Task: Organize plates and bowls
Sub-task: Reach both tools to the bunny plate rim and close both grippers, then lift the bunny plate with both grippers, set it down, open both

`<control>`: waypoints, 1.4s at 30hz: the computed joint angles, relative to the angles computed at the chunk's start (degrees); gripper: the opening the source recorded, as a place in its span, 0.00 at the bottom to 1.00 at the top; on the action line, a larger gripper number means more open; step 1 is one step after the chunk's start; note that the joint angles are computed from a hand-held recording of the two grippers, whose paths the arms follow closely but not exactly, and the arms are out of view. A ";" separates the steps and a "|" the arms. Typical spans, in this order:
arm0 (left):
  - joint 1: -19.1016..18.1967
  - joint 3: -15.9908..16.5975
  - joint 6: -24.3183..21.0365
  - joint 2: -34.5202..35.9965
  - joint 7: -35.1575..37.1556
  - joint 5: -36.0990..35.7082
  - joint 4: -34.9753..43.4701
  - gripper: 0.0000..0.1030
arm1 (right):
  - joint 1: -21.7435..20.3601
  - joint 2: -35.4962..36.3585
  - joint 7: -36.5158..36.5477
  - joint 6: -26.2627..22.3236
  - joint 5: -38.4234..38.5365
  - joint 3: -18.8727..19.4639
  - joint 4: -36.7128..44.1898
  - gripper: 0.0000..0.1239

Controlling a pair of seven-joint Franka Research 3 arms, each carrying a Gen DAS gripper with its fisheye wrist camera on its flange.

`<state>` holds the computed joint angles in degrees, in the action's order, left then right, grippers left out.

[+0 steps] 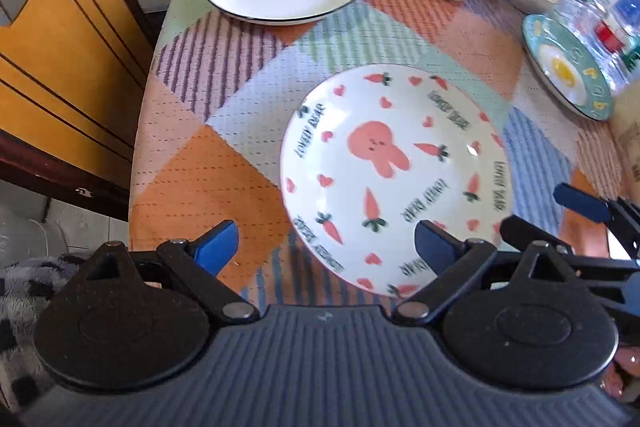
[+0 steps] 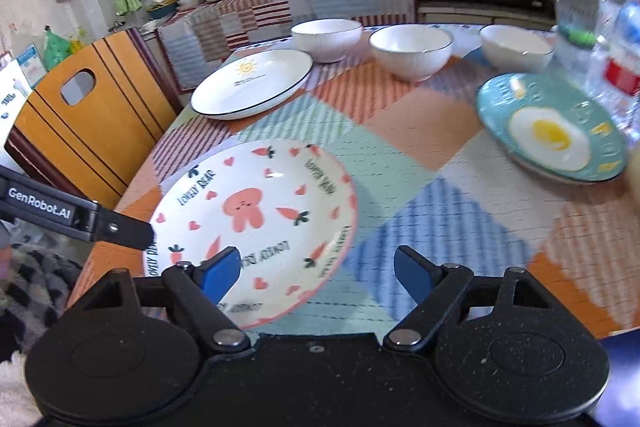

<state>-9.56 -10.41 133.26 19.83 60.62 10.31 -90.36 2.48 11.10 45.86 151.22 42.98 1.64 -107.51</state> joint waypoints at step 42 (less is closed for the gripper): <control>1.96 -2.13 4.68 14.55 16.83 -7.34 14.46 0.27 | -4.88 11.45 0.19 -8.15 4.05 1.05 12.89 0.19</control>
